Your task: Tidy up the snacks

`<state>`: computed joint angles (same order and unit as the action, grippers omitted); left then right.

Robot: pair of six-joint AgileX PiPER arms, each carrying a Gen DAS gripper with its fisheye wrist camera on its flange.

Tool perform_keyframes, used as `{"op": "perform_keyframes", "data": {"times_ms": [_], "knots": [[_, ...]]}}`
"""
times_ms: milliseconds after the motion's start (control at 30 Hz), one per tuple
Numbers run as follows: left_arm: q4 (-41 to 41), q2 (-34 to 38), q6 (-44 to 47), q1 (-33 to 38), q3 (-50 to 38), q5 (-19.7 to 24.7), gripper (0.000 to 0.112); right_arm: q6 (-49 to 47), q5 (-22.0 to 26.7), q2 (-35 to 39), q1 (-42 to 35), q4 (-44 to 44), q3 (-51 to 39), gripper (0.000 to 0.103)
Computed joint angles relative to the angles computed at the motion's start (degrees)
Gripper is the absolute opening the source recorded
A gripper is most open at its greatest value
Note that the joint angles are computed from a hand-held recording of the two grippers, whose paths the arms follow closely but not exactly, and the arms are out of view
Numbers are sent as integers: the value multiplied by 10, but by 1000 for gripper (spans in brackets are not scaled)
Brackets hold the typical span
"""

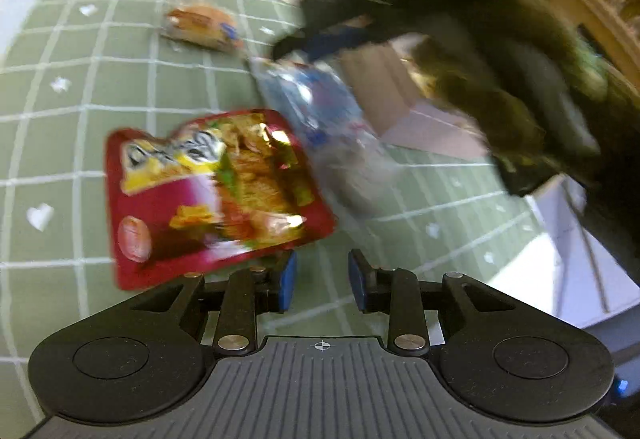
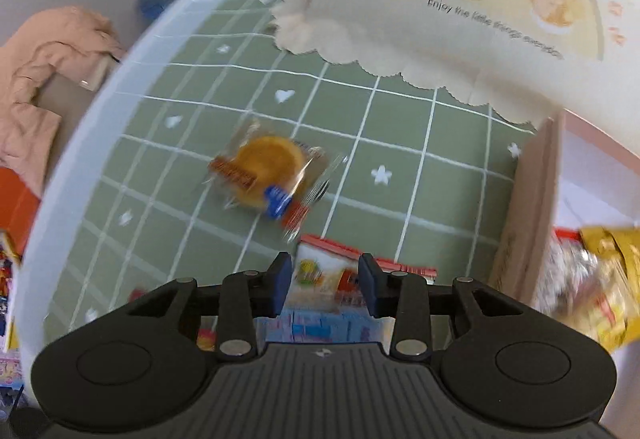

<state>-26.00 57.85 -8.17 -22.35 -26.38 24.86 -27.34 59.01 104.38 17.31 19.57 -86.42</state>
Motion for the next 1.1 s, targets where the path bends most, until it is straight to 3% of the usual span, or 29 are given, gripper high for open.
{"op": "perform_keyframes", "data": {"times_ms": [67, 167, 267, 367, 500, 533, 667, 800, 967, 1100], "knots": [[72, 8, -70, 3, -6, -1, 32, -39, -10, -54, -27, 26, 57, 49], [92, 21, -81, 33, -7, -9, 31, -101, 22, -106, -68, 57, 109, 53], [203, 27, -191, 44, -20, -4, 31, -147, 42, -122, -96, 46, 148, 54], [216, 17, -197, 81, -36, 22, 32, -132, -17, -134, -109, 18, 188, 54], [209, 0, -187, 98, -52, 43, 32, -120, -51, -107, -142, 105, 210, 60], [216, -3, -196, 92, -54, 47, 32, -136, -72, -121, -144, 134, 236, 68], [267, 31, -242, 42, -75, 35, 32, -187, -143, -190, -120, 141, 331, 68], [347, 89, -311, -11, -109, 29, 32, -238, -235, -284, -104, 88, 447, 68], [398, 116, -335, 9, -154, 7, 32, -343, -218, -332, -205, 136, 496, 70], [339, 164, -270, 74, -223, 33, 32, -366, -211, -349, -272, 165, 517, 74]]}}
